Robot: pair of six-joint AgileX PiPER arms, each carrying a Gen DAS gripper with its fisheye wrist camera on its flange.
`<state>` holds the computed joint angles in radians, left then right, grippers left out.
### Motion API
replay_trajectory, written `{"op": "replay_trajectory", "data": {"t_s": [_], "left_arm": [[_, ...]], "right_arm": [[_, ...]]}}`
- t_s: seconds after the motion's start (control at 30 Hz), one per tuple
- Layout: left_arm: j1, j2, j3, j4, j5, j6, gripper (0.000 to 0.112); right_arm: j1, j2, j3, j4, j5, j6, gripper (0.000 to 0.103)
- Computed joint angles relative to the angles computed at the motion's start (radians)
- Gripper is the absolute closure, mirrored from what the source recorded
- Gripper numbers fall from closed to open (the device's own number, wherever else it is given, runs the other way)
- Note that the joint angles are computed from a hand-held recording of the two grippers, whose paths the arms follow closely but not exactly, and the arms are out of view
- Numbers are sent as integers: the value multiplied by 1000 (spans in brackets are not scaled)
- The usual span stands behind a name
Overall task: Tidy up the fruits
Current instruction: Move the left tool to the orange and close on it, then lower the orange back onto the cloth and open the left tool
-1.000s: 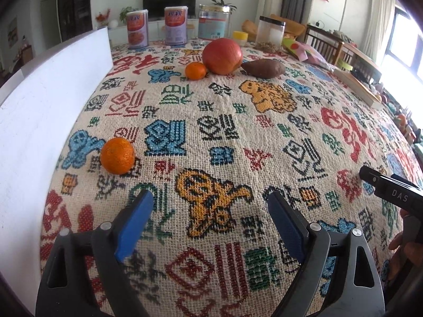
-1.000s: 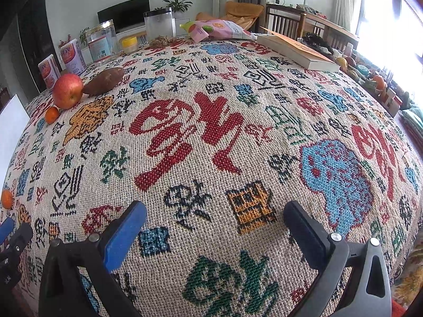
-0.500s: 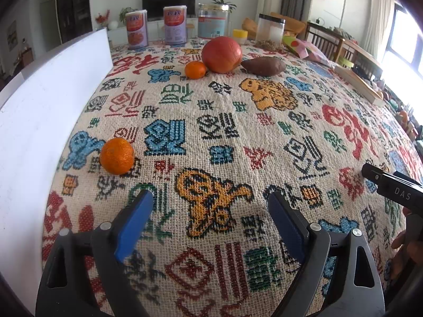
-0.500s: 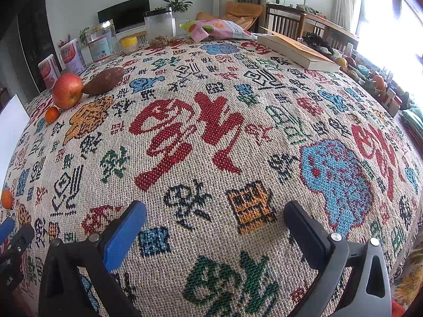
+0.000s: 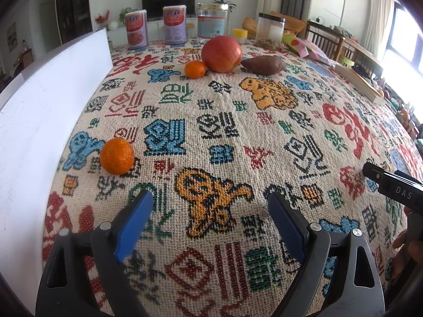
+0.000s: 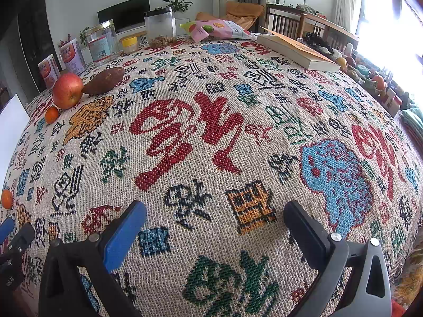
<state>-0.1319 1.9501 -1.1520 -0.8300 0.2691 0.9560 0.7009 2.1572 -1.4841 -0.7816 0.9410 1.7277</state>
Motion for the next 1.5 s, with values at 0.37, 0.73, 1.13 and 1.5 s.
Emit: {"op": "replay_trajectory", "data": {"t_s": [0.37, 0.73, 1.13, 1.5], "left_arm": [[184, -46, -25, -92, 224, 179, 22], [186, 140, -339, 262, 274, -360, 36], [154, 55, -189, 77, 157, -30, 84], [-45, 116, -260, 172, 131, -119, 84]], "right_arm": [[0, 0, 1, 0, -1, 0, 0], [1, -1, 1, 1, 0, 0, 0], [1, -2, 1, 2, 0, -1, 0], [1, -3, 2, 2, 0, -1, 0]]}}
